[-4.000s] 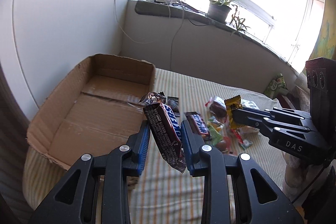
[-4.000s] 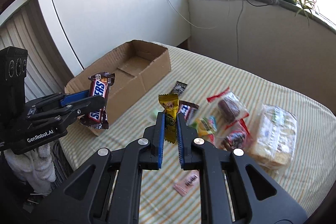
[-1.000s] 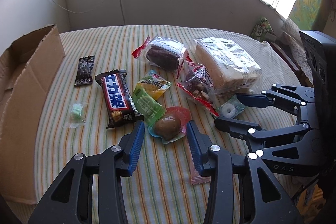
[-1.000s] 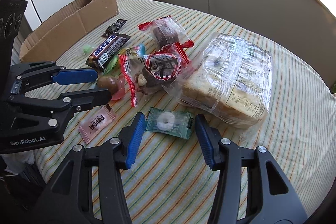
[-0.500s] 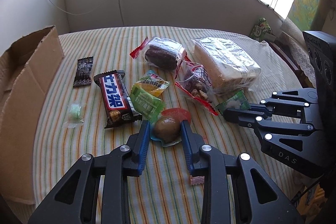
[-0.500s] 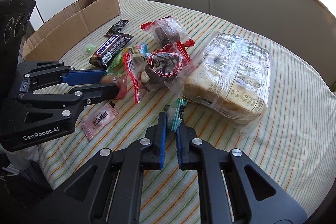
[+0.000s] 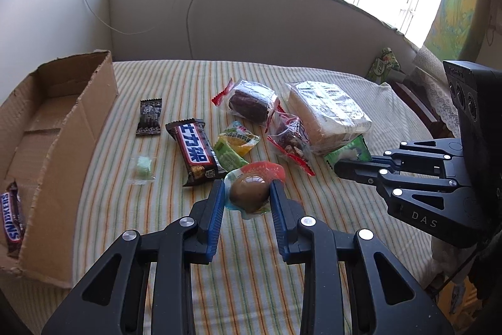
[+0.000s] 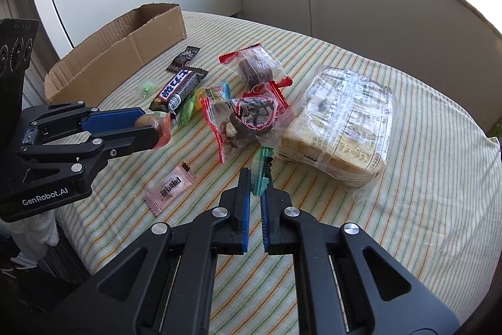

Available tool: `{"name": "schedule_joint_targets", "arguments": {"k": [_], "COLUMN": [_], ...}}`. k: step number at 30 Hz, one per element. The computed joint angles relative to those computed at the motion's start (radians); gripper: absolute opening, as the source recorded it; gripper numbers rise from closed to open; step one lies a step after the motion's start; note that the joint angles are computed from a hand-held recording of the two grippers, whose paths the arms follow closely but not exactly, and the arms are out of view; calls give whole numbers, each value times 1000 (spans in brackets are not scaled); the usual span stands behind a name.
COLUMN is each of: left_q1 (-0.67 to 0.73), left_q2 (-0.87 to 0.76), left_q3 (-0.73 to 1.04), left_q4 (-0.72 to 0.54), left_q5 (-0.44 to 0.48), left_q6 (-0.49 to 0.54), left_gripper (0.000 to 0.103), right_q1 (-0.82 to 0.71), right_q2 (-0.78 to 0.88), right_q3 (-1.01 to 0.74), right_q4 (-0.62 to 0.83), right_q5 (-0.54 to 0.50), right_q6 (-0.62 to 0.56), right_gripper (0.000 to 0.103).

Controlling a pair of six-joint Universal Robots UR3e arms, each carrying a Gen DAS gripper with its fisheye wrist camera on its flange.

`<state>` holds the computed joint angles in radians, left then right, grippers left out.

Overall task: Organize snacks
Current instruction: 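Grasp the brown ball candy with the left tool while the right tool grasps the green mint packet, then lower both snacks into the cardboard box and open both tools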

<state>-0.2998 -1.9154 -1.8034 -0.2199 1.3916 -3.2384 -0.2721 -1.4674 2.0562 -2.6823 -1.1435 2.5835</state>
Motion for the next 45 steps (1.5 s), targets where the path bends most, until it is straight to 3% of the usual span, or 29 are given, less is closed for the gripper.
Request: {"name": "schedule_joint_targets", "arguments": {"k": [13, 31, 39, 45], "left_q1": [168, 469, 536, 547], "left_q2": [238, 430, 431, 430], "left_q3": [-204, -409, -434, -442], "left_q4": [58, 51, 49, 52], "left_q5": [-26, -94, -126, -135], "left_q6": [28, 109, 134, 137], "left_gripper": [28, 28, 28, 30], "right_q1": [162, 509, 578, 595], "right_q2": [41, 507, 707, 781], "right_q3": [-201, -920, -1233, -1345], "right_q4": [45, 224, 375, 429], "right_q5": [-22, -79, -108, -112], "right_q6": [89, 230, 243, 239], "right_gripper": [6, 6, 6, 6]}}
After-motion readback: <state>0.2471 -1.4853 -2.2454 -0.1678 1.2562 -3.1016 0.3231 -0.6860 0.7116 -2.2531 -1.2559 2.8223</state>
